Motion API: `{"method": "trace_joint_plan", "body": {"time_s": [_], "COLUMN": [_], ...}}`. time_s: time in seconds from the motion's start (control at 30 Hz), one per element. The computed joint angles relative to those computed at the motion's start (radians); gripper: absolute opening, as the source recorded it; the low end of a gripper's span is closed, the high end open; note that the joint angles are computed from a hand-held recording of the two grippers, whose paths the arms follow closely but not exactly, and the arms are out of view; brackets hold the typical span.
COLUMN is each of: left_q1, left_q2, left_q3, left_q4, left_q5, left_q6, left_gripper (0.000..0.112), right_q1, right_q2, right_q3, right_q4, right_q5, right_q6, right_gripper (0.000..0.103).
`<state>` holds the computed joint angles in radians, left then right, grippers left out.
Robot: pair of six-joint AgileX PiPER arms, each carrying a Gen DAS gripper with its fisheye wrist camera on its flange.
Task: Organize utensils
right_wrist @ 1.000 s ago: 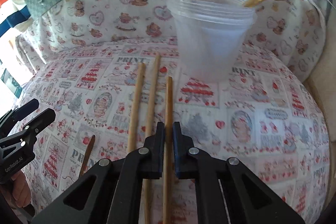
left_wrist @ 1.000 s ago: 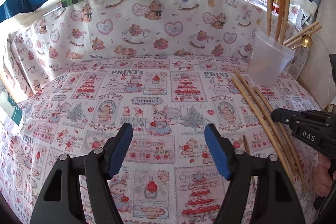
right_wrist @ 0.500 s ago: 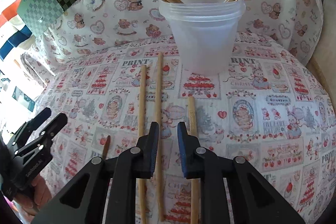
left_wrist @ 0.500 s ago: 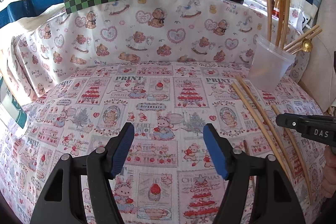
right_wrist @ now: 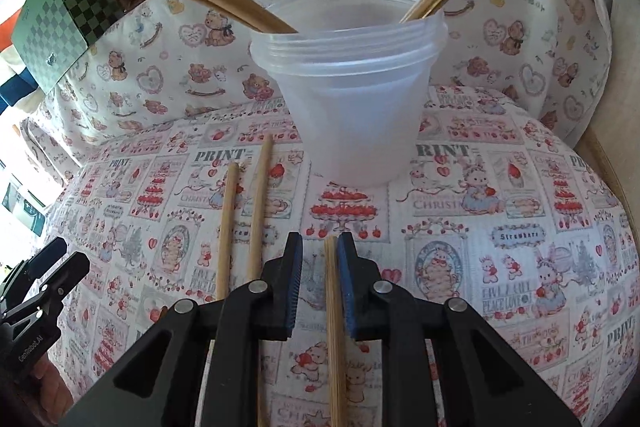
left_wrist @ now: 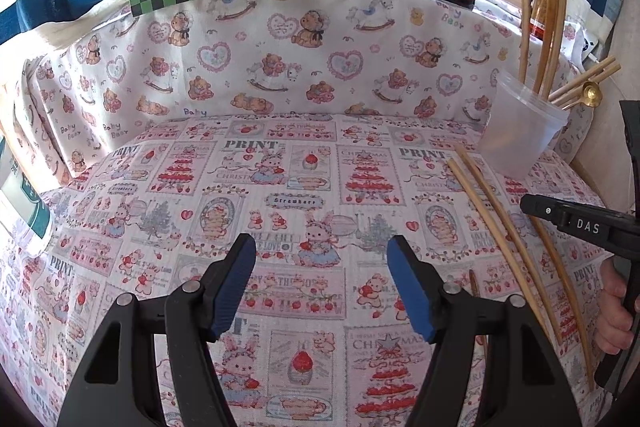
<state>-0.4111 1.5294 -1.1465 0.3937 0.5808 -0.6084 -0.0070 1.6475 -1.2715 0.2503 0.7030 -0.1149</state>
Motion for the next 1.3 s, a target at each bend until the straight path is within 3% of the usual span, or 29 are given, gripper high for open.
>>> {"method": "trace_joint_plan", "body": {"time_s": [0.2, 0.3, 0.43, 0.53, 0.73, 0.83, 0.97, 1.17, 1.3], "left_q1": [-0.002, -0.016, -0.036, -0.057, -0.154, -0.162, -0.171, -0.157, -0.169], "left_q2": [0.009, 0.019, 0.048, 0.091, 0.226, 0.291, 0.344, 0.355, 0.242], "left_q3": [-0.01, -0.046, -0.138, -0.223, -0.415, -0.491, -0.541, -0.554, -0.5], "left_q4": [-0.067, -0.151, -0.282, -0.376, -0.33, -0.34, -0.336, -0.357, -0.301], "left_q5": [0.011, 0.069, 0.186, 0.262, 0.415, 0.478, 0.528, 0.532, 0.472], "left_q6": [0.104, 0.223, 0.327, 0.396, 0.347, 0.325, 0.3, 0.293, 0.275], "left_gripper": [0.067, 0.067, 0.048, 0.034, 0.029, 0.017, 0.003, 0.001, 0.001], "right_q1": [0.081, 0.026, -0.022, -0.064, -0.077, -0.11, -0.098, -0.119, -0.146], "right_q2": [0.004, -0.012, -0.135, -0.191, -0.25, -0.239, -0.236, -0.264, -0.304], "right_q3": [-0.005, -0.017, 0.056, 0.069, 0.087, 0.068, 0.076, 0.09, 0.11], "right_q4": [-0.243, -0.082, -0.01, 0.092, 0.087, 0.141, 0.104, 0.157, 0.246], "right_q5": [-0.007, 0.05, -0.009, 0.001, -0.009, 0.024, 0.001, -0.005, -0.019], "right_q6": [0.206, 0.104, -0.006, -0.107, -0.089, -0.13, -0.091, -0.131, -0.21], "right_gripper": [0.008, 0.008, 0.008, 0.008, 0.008, 0.008, 0.008, 0.008, 0.008]}}
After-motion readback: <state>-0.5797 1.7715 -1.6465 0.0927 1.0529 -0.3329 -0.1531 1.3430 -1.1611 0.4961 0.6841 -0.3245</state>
